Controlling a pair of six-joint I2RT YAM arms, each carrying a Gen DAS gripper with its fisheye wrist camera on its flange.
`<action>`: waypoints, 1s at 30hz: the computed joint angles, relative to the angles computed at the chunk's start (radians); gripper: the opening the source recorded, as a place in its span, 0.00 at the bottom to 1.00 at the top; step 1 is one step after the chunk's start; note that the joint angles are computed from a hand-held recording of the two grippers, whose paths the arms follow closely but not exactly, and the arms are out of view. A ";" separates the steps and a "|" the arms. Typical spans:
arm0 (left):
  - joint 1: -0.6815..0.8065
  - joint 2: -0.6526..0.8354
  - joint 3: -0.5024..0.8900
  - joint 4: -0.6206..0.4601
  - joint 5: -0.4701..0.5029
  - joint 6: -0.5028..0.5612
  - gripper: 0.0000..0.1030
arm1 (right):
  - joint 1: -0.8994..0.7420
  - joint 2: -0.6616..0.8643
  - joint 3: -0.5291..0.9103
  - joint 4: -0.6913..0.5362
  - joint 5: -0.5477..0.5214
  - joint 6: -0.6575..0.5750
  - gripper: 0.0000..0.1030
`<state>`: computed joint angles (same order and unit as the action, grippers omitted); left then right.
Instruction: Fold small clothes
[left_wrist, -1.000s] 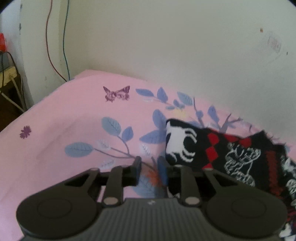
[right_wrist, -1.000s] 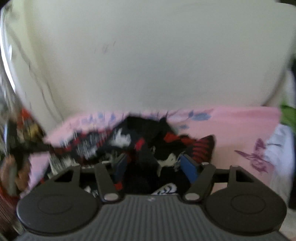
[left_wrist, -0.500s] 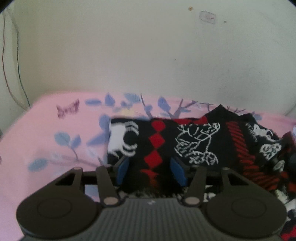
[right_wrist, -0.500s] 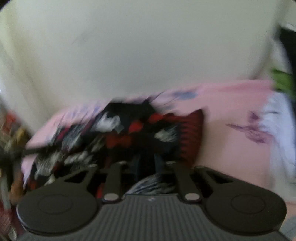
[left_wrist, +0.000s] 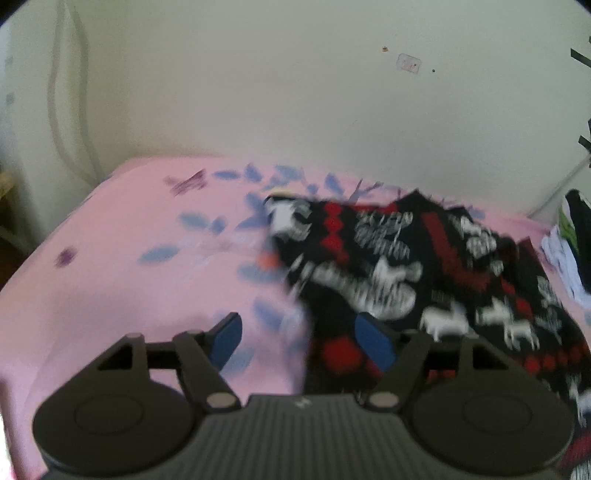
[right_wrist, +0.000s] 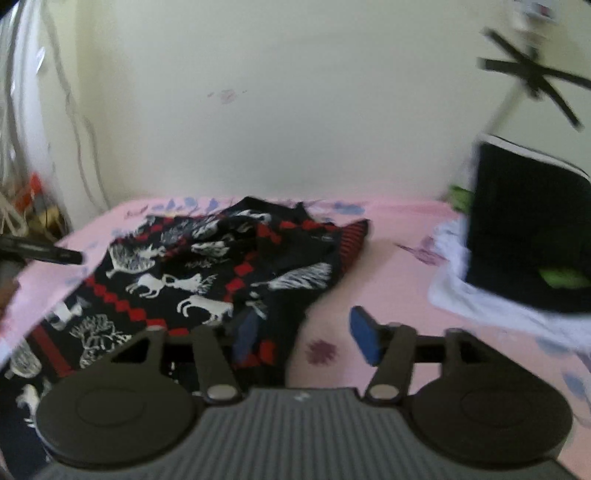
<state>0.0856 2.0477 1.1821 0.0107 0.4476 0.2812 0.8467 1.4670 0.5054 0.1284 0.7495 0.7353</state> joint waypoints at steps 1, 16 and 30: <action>0.028 -0.035 -0.053 0.012 0.012 0.008 0.68 | -0.036 0.066 0.032 0.048 -0.041 -0.041 0.55; 0.401 -0.348 -0.422 -0.149 0.177 0.329 0.64 | 0.240 -0.270 -0.177 -0.113 0.039 0.327 0.53; 0.393 -0.390 -0.527 -0.262 0.133 0.559 0.09 | 0.845 0.008 -0.192 0.074 0.085 0.908 0.31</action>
